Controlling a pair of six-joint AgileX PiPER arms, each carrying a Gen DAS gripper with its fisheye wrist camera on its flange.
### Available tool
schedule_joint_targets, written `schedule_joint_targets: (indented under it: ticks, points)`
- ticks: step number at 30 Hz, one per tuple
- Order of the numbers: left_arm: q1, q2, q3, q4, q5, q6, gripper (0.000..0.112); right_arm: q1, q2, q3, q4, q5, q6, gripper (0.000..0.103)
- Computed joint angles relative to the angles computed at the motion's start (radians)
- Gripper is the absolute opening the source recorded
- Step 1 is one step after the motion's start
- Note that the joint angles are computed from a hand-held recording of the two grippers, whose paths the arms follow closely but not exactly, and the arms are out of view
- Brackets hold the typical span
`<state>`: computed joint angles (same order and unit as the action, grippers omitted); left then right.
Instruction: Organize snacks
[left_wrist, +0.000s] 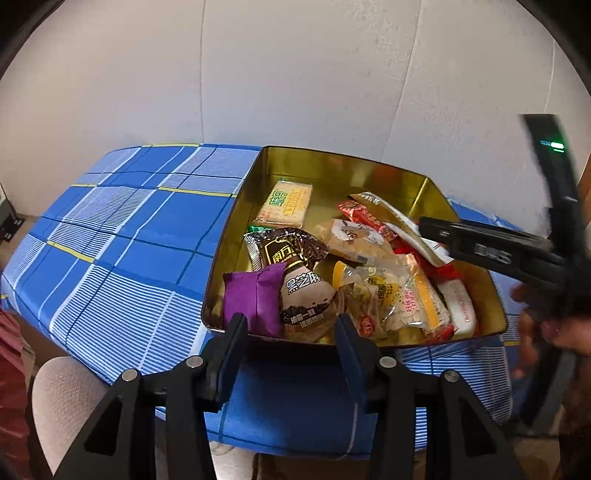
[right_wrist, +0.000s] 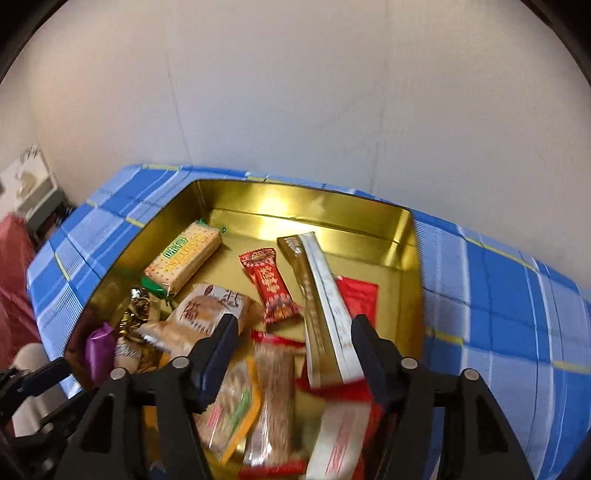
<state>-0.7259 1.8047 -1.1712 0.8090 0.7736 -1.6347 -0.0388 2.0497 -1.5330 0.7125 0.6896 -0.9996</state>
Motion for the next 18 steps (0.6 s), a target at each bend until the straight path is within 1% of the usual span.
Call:
schedule_joint_targets:
  ticks: [2, 7, 9, 11, 12, 14, 18]
  points:
    - [-0.003, 0.015, -0.027, -0.026, 0.036, 0.033, 0.050, -0.022, -0.048, 0.075, 0.039, -0.024, -0.020, 0.075]
    - [-0.009, 0.031, -0.056, -0.052, 0.086, 0.078, 0.050, -0.069, -0.166, 0.259, 0.113, -0.120, -0.082, 0.077]
    - [-0.024, 0.043, -0.072, -0.033, 0.141, 0.076, 0.050, -0.083, -0.209, 0.323, 0.151, -0.153, -0.108, 0.086]
    - [-0.044, 0.048, -0.080, -0.006, 0.190, 0.063, 0.050, -0.106, -0.268, 0.409, 0.240, -0.194, -0.191, 0.098]
    - [-0.049, 0.042, -0.070, 0.009, 0.190, 0.054, 0.050, -0.109, -0.292, 0.445, 0.278, -0.219, -0.230, 0.101]
    - [-0.072, 0.027, -0.052, 0.047, 0.197, 0.018, 0.050, -0.118, -0.341, 0.515, 0.362, -0.260, -0.323, 0.103]
    - [-0.117, 0.021, -0.057, 0.087, 0.237, -0.014, 0.050, -0.126, -0.398, 0.589, 0.397, -0.290, -0.357, 0.103]
